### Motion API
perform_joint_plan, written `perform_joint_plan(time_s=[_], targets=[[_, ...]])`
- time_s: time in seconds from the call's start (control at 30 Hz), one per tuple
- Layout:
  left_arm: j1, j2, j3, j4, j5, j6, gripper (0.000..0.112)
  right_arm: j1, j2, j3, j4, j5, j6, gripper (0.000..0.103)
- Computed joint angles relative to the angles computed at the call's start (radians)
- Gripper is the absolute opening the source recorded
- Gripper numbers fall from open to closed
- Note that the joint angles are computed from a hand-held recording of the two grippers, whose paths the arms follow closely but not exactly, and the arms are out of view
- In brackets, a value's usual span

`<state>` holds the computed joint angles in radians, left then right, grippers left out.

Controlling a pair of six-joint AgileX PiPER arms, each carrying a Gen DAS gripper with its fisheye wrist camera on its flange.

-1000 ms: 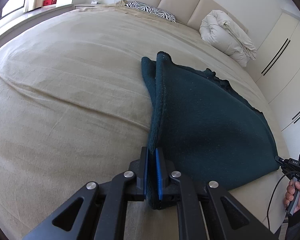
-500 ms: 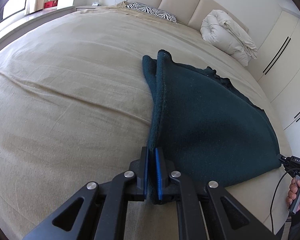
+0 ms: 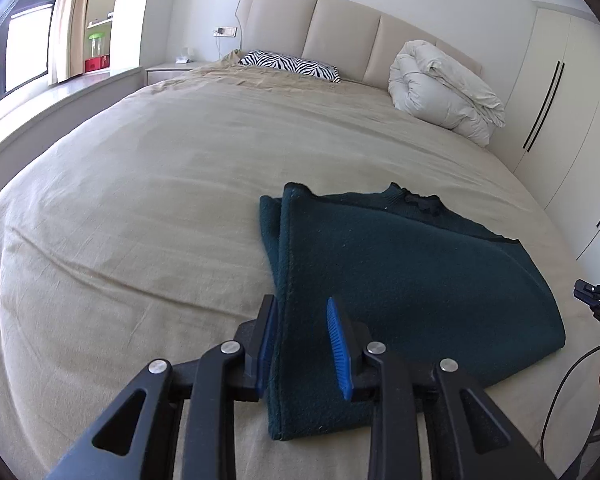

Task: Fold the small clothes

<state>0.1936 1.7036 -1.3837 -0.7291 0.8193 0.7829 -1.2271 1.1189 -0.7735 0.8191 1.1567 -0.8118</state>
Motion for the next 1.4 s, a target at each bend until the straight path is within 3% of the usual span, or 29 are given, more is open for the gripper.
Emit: perform_joint_plan(time_s=[0.1,0.23,0.33,0.47,0.53,0.63,0.77,0.83,0.93,1.07,1.13,1.23,1.4], targets=[[-0.102,0.083,-0.134,0.023,-0.041,-0.083,0.041,0.234,0.062,-0.041,0.053,-0.077,0.116,0.017],[-0.216,0.271,-0.387,0.106,-0.018,-0.224,0.041,0.545,0.225,-0.101,0.146,-0.230,0.227,0.017],[-0.275,0.416,-0.580,0.216,0.037,-0.335,0.041,0.690,0.404,-0.176,0.251,-0.271,0.246,0.017],[-0.287,0.556,-0.720,0.314,0.078,-0.440,0.042,0.812,0.569,-0.261,0.319,-0.325,0.235,0.017],[-0.244,0.562,-0.671,0.206,0.055,-0.382,0.039,0.828,0.634,-0.292,0.305,-0.354,0.255,0.017],[-0.218,0.541,-0.624,0.161,0.050,-0.336,0.030,0.752,0.698,-0.266,0.475,-0.312,0.108,0.012],[-0.203,0.510,-0.547,0.119,0.018,-0.289,0.025,0.651,0.702,-0.237,0.565,-0.310,0.034,0.011],[-0.201,0.510,-0.545,0.111,0.015,-0.290,0.024,0.615,0.680,-0.229,0.533,-0.377,0.054,0.012],[-0.196,0.513,-0.535,0.086,0.005,-0.271,0.024,0.507,0.688,-0.204,0.607,-0.354,0.000,0.011],[-0.184,0.530,-0.550,0.054,0.025,-0.254,0.024,0.487,0.549,-0.165,0.431,-0.552,0.184,0.015],[-0.174,0.535,-0.552,0.028,0.036,-0.241,0.024,0.478,0.474,-0.121,0.410,-0.571,0.259,0.017],[-0.174,0.528,-0.543,0.031,0.034,-0.240,0.024,0.557,0.365,-0.071,0.439,-0.514,0.237,0.019],[-0.189,0.463,-0.506,0.119,0.039,-0.303,0.026,0.887,0.323,-0.016,0.540,-0.440,0.143,0.020]])
